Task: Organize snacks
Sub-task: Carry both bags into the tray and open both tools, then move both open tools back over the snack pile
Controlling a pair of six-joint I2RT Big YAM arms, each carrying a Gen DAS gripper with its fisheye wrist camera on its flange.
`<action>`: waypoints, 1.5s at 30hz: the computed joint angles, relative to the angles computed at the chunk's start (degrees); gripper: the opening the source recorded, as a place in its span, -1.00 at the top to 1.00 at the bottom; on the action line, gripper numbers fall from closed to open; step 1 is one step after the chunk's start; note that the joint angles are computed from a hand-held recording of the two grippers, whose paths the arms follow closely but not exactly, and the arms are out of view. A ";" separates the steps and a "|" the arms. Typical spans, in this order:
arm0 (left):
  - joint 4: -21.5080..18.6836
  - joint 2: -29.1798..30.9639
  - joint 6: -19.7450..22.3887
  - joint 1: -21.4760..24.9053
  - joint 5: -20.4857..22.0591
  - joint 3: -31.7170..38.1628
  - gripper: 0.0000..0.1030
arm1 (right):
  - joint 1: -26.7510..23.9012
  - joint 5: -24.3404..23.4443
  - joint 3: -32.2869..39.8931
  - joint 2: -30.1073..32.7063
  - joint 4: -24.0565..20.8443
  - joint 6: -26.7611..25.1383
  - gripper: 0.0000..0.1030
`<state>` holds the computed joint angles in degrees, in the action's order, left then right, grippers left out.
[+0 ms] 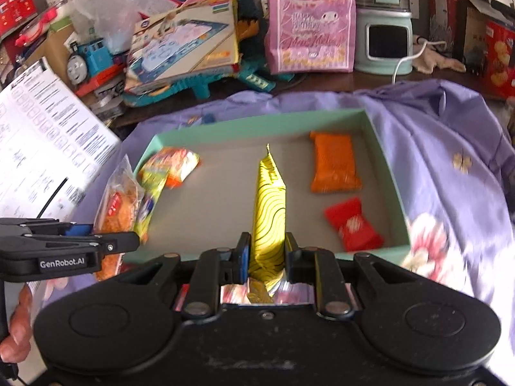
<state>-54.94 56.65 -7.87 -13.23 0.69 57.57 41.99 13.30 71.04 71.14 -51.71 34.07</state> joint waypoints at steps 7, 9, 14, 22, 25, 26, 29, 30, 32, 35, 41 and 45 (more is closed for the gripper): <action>3.70 12.51 -0.31 1.54 -0.91 7.43 0.20 | -5.65 -2.20 6.07 9.23 3.05 -4.58 0.61; 4.36 15.92 -0.47 1.90 -1.09 9.49 0.20 | -6.90 -2.96 7.85 11.92 4.00 -5.32 0.61; 5.55 22.78 -0.57 2.33 -1.54 13.70 0.20 | -8.72 -4.43 12.02 17.59 5.69 -5.77 0.61; 7.87 27.13 -0.85 1.95 -4.30 16.28 0.18 | -10.40 -6.16 15.20 22.04 7.53 -7.56 0.51; 8.80 26.88 -1.11 1.50 -4.78 15.94 -0.43 | -10.36 -5.01 14.58 21.59 8.72 -7.67 -0.51; 8.99 26.51 -1.13 1.39 -4.05 15.69 -0.75 | -10.14 -4.02 13.90 20.98 9.38 -7.68 -0.83; 10.60 25.14 -0.69 -0.67 -10.43 14.39 -1.00 | -9.46 -1.86 12.69 19.58 9.90 -8.74 -0.99; 10.48 24.98 0.10 -1.07 -11.14 14.34 -1.00 | -9.31 -1.70 12.50 19.21 9.66 -9.04 -1.00; 9.09 24.66 0.21 -1.34 -10.60 14.62 -1.00 | -8.98 -1.28 12.12 18.46 9.17 -9.44 -1.00; 8.21 23.37 -0.43 -1.57 -10.02 14.14 -1.00 | -8.51 -0.87 11.60 17.27 8.19 -9.21 -1.00; 6.78 18.79 -0.49 -2.61 -10.25 12.04 -1.00 | -7.31 -0.10 9.98 13.70 6.41 -7.46 -1.00; 5.71 14.06 -0.87 -3.09 -9.44 9.55 -1.00 | -6.04 0.58 7.80 10.00 5.67 -5.97 -1.00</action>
<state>-49.23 70.71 -8.74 -16.32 -8.75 67.12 35.95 13.88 78.83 81.14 -46.04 28.10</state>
